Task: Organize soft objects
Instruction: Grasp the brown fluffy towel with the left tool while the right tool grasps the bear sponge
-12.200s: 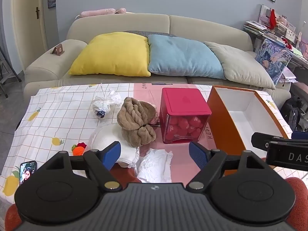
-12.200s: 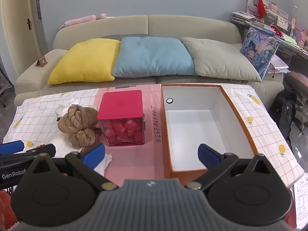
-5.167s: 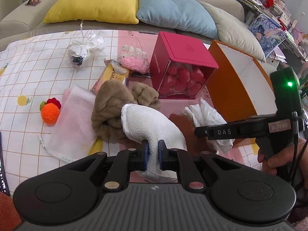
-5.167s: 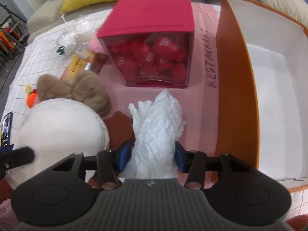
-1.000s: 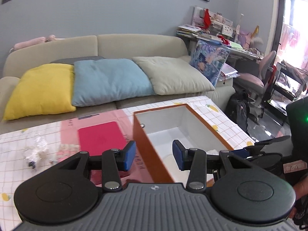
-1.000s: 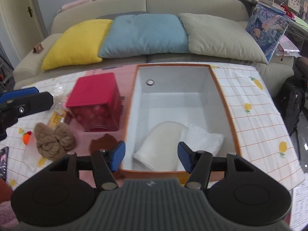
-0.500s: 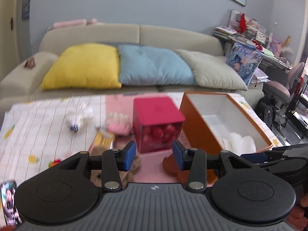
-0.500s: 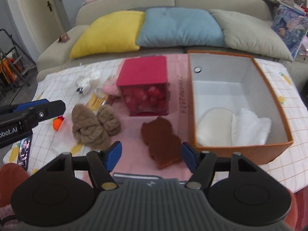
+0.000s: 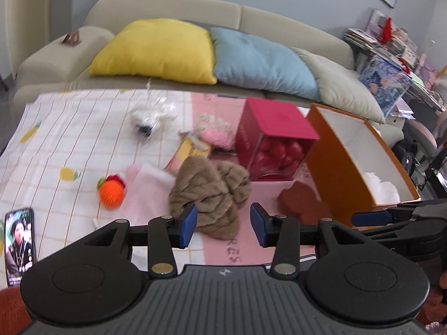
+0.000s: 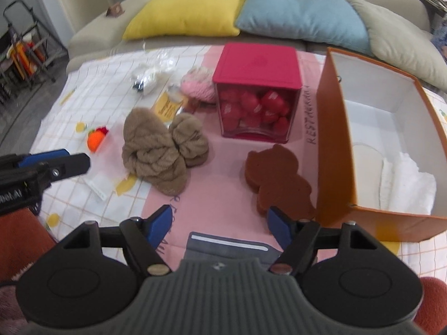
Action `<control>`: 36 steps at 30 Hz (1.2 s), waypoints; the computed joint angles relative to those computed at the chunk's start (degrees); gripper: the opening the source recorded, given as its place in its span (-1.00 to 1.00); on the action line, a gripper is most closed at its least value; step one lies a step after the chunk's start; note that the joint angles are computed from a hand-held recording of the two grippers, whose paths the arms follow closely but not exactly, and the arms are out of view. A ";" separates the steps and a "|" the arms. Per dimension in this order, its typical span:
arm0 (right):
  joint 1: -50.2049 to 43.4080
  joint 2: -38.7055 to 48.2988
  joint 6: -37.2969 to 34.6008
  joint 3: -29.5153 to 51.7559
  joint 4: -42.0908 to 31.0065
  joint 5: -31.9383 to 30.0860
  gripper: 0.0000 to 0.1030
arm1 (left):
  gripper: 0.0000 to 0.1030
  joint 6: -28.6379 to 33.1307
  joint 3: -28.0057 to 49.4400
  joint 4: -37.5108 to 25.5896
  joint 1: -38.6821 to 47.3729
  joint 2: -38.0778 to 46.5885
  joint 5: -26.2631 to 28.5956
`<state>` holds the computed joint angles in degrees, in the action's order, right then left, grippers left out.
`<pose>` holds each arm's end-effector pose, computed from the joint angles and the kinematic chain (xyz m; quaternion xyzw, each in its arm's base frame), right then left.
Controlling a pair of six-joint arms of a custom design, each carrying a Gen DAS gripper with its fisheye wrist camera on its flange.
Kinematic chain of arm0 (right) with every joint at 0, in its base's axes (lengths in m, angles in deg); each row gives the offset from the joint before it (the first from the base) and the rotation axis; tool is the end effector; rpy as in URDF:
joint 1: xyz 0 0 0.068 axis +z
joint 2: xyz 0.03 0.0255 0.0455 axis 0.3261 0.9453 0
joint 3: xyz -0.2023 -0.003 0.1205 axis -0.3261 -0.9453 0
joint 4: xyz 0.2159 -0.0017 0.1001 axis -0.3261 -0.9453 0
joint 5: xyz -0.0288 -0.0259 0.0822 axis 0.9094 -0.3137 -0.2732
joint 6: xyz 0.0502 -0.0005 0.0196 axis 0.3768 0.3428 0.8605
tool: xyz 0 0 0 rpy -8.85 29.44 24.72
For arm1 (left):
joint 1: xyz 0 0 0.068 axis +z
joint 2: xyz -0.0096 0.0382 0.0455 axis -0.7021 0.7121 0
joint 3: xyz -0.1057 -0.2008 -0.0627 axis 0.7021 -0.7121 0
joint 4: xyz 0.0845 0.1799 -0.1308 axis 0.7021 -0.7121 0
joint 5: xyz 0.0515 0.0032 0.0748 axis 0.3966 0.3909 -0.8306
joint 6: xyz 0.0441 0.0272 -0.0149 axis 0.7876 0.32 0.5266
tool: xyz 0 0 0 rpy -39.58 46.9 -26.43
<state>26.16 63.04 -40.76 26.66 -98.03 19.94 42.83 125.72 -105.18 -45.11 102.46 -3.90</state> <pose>0.3166 0.0437 0.2020 -0.0616 0.9631 0.0750 0.2512 0.3006 -0.0119 0.2110 0.0489 0.9257 -0.1249 0.3538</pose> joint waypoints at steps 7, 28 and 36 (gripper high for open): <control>0.66 10.86 -4.68 7.43 0.04 2.40 0.68 | 0.41 4.44 2.78 1.95 2.18 6.79 0.96; 0.29 32.29 -19.08 19.59 6.47 12.64 0.67 | 0.59 14.34 25.98 2.16 -1.75 36.49 -3.86; 0.20 35.30 -16.23 23.41 5.60 12.85 0.40 | 0.66 11.19 31.10 0.67 -3.87 40.81 -4.73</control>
